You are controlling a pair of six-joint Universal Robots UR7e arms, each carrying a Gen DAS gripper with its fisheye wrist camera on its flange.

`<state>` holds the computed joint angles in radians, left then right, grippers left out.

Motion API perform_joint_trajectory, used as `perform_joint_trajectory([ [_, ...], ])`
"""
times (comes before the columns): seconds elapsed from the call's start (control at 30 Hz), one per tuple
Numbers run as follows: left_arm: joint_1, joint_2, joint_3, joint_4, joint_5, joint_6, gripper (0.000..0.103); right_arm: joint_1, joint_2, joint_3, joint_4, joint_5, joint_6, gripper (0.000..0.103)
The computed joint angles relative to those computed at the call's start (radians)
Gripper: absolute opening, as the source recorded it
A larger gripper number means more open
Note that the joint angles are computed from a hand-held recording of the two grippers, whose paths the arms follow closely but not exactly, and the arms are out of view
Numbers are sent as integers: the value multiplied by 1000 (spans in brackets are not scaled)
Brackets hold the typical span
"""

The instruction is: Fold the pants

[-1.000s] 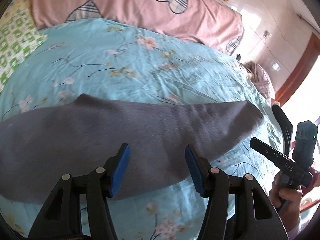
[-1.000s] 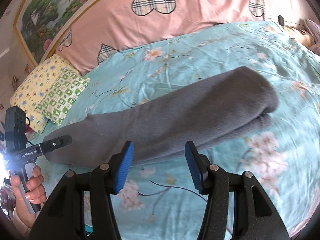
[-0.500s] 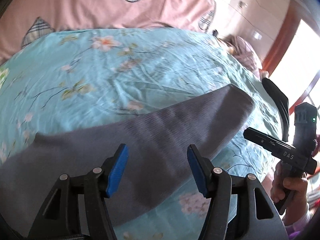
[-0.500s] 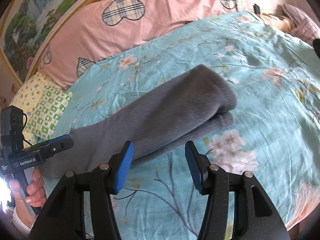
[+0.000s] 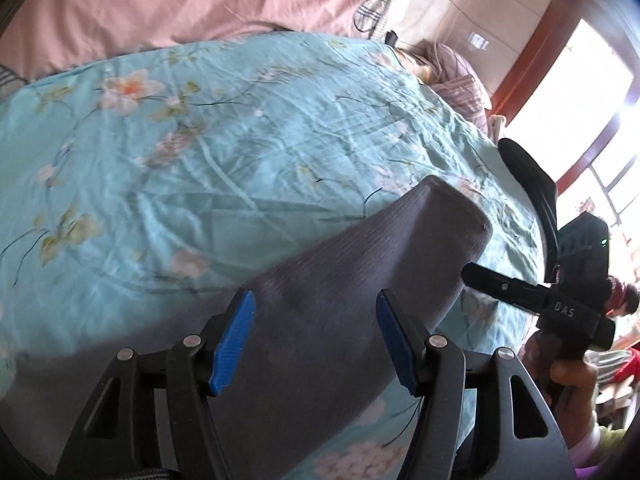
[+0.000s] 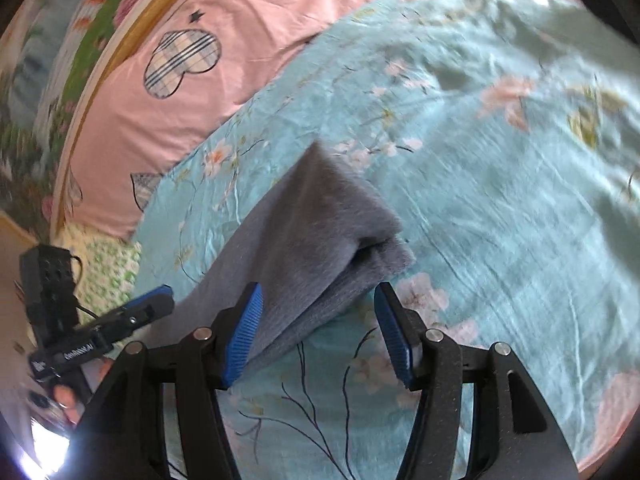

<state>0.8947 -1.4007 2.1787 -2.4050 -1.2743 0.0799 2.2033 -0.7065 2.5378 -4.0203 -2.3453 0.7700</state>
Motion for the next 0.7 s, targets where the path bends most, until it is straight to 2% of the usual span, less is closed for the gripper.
perform_joint_trajectory([
  [0.2, 0, 143, -123, 90, -62, 83, 64, -58, 66, 45, -239, 74, 20, 59],
  [0.4, 19, 314, -276, 214, -130, 147, 64, -78, 80, 44, -279, 93, 26, 58],
  [0.47, 22, 363, -324, 263, -148, 163, 60, -91, 78, 44, -281, 109, 5, 46],
  [0.53, 27, 411, -371, 314, -168, 175, 58, -113, 85, 52, -304, 141, -8, 26],
  [0.6, 31, 440, -398, 341, -181, 187, 48, -141, 110, 67, -364, 185, -22, 21],
  [0.63, 33, 456, -412, 355, -187, 192, 46, -145, 122, 70, -390, 191, -30, 18],
  [0.7, 34, 482, -437, 380, -206, 207, 34, -141, 137, 71, -418, 188, -50, 16],
])
